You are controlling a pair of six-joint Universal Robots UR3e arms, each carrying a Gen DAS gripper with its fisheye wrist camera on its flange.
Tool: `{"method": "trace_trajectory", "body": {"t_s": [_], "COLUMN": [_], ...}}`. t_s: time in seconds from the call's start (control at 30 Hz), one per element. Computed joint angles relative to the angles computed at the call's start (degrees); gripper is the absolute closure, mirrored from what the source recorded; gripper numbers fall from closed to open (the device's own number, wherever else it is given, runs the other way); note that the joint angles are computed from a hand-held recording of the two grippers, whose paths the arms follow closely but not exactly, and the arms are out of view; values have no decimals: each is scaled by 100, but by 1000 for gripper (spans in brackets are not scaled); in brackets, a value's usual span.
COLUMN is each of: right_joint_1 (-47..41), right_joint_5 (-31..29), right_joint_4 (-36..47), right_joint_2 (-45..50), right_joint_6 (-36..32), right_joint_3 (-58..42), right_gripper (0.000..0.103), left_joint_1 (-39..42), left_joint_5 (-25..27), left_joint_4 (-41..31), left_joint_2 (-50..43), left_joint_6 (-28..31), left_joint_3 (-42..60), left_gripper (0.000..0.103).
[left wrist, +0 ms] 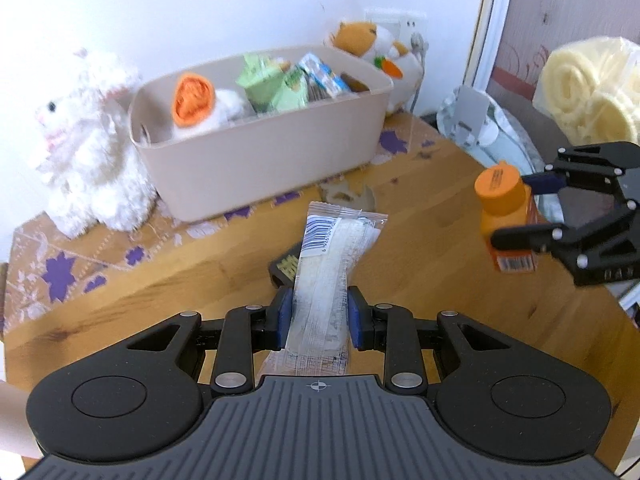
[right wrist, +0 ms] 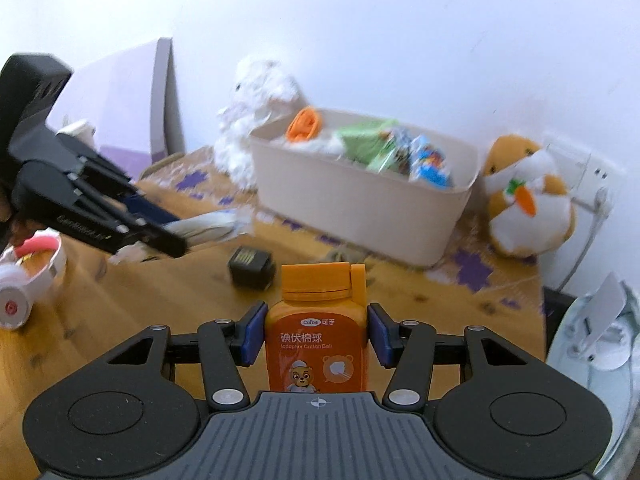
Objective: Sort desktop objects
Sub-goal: 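Carry the cotton pad bag and orange bottle up over the basket with both grippers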
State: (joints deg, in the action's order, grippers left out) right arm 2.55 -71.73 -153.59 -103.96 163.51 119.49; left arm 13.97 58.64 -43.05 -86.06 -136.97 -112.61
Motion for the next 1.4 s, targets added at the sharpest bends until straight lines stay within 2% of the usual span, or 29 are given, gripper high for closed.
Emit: {"method": "trace_trajectory", "body": {"t_s": [0.3, 0.7, 0.93, 1.07, 1.27, 1.4], "right_joint_1": [-160, -285, -244, -177, -120, -46], "right_joint_5": [-132, -137, -192, -329, -462, -632], "right_joint_4": [-214, 37, 380, 688, 1145, 1453], "right_joint_2": [543, 1456, 2375, 3119, 4129, 4792], "right_joint_6": [59, -86, -122, -172, -12, 124], "right_joint_3": [-993, -2467, -3865, -4919, -6337, -7235], "right_gripper": [52, 52, 52, 52, 52, 52], "left_joint_1": [206, 137, -284, -634, -997, -1154], "left_joint_5": [-298, -139, 274, 760, 1341, 1622], "left_joint_4": [83, 526, 783, 1010, 863, 343], "left_joint_2": [-104, -1121, -1982, -2591, -3478, -4229], "left_joint_6": [-186, -867, -1274, -1526, -1741, -2056], "left_joint_3": [630, 2308, 3443, 4142, 5282, 6446], "left_gripper": [74, 74, 74, 74, 74, 74]}}
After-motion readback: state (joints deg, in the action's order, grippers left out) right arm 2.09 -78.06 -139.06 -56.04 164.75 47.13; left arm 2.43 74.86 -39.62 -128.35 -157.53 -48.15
